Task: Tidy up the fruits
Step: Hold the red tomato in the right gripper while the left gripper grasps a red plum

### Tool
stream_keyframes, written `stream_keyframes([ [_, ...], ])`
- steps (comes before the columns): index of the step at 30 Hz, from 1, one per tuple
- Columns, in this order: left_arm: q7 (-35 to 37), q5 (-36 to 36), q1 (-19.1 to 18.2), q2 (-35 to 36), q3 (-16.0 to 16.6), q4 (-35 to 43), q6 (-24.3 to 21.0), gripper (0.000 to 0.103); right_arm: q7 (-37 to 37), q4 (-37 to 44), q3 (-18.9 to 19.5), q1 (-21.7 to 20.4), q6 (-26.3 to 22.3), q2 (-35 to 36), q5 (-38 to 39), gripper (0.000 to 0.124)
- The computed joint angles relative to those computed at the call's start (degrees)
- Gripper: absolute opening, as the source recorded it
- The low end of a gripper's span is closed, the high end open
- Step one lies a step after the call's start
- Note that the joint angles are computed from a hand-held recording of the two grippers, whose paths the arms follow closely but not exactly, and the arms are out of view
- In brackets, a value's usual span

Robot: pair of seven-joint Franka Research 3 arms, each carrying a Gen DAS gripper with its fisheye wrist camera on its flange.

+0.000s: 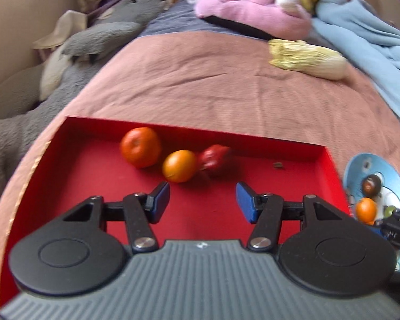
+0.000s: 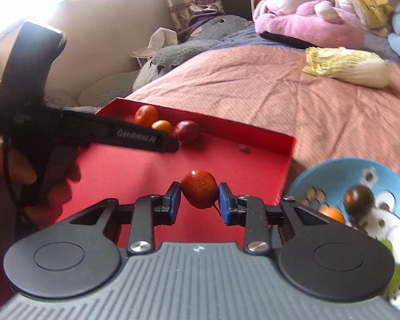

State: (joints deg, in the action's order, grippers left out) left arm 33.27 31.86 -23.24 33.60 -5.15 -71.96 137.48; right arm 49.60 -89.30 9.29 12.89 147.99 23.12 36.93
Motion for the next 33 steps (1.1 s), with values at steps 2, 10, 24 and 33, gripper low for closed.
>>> stream_keyframes([
  [2, 2.4, -1.2, 0.4, 2.0, -0.8, 2.4, -0.4, 0.055, -0.2, -2.1, -0.2, -0.5, 0.1, -1.5, 0.5, 0.035],
  [10, 8.0, -2.9, -1.4, 11.2, 1.0, 16.4, -6.8, 0.045, -1.3, -4.8, -0.9, -1.2, 0.1, -4.1, 2.1, 0.035],
  [24, 11.5, -1.9, -3.0, 15.7, 3.8, 22.8, -7.6, 0.037, -0.5, -6.5, -1.7, -0.8, -0.6, -5.5, 0.9, 0.035],
  [33, 6.4, -0.1, -3.4, 9.9, 3.7, 14.0, -5.6, 0.037, -1.7, -8.2, -1.7, -0.9, -0.6, -6.9, 2.4, 0.035],
])
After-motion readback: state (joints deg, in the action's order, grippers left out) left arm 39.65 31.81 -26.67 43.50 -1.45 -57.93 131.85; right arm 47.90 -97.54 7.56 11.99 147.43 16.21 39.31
